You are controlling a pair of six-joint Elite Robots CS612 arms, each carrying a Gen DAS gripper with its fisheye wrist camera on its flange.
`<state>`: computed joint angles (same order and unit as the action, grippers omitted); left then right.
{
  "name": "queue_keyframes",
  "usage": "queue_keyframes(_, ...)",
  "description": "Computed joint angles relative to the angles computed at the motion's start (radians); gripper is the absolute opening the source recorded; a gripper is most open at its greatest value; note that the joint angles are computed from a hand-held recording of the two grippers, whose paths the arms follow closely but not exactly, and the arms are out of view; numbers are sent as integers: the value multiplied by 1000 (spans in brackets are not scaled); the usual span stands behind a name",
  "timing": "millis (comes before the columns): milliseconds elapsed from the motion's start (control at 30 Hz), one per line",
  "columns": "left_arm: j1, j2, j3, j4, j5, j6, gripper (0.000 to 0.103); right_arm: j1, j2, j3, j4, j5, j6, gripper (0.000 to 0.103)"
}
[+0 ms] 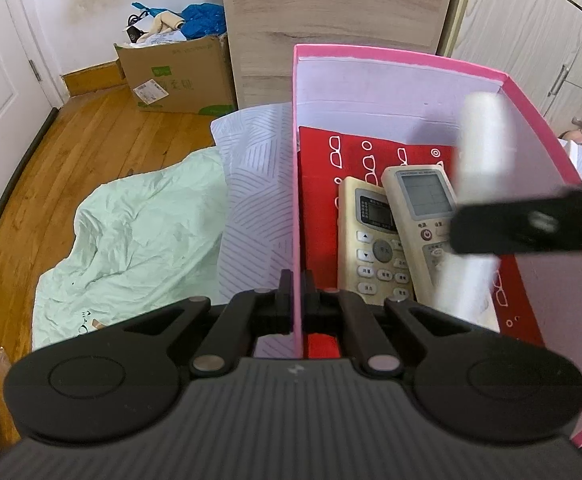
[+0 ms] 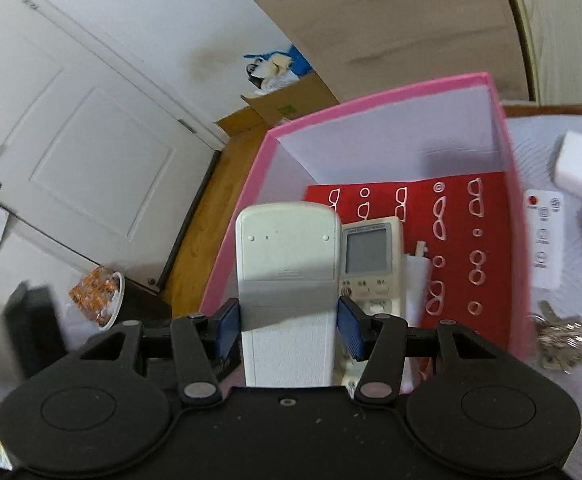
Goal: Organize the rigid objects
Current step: 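Grasp the long white remote with the right gripper and place it in the box, then move the right gripper to the metal keys and pinch them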
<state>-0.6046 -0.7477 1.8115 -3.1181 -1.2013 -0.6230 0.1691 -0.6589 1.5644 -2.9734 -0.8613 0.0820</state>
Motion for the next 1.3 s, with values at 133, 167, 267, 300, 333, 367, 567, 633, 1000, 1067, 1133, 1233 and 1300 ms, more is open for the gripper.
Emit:
queue_keyframes(133, 0, 0, 0, 1, 0, 0, 2, 12, 37, -54, 35, -9, 67, 57)
queue_keyframes(167, 0, 0, 2, 0, 1, 3, 2, 18, 45, -67, 44, -23, 73, 58)
queue_keyframes(267, -1, 0, 0, 0, 1, 9, 2, 25, 57, -85, 49, -43, 105, 59)
queue_keyframes(300, -1, 1, 0, -1, 1, 11, 2, 23, 58, -87, 52, -36, 111, 59)
queue_keyframes(333, -1, 0, 1, -4, 0, 13, 2, 22, 60, -92, 60, -28, 116, 59)
queue_keyframes(367, -1, 1, 1, -6, -1, 15, 2, 18, 57, -92, 65, -12, 116, 60)
queue_keyframes(567, -1, 3, -1, -5, 1, 21, 2, -19, 9, -29, -38, 63, 68, 61)
queue_keyframes(633, -2, 4, -3, -4, 5, 25, 2, -31, -18, 9, -102, 47, 19, 61)
queue_keyframes(1000, -5, 3, -10, 26, 11, 23, 2, -74, -75, 147, -386, -201, -278, 77)
queue_keyframes(1067, -7, 1, -13, 39, 14, 23, 2, -88, -75, 135, -288, -198, -313, 77)
queue_keyframes(1133, -6, 1, -17, 50, 14, 18, 2, -94, -66, 118, -205, -209, -348, 77)
queue_keyframes(1233, -5, 0, -19, 58, 12, 11, 2, -95, -63, 107, -113, -257, -424, 77)
queue_keyframes(1300, -5, 0, -23, 66, 14, 9, 2, -94, -65, 108, -51, -279, -492, 77)
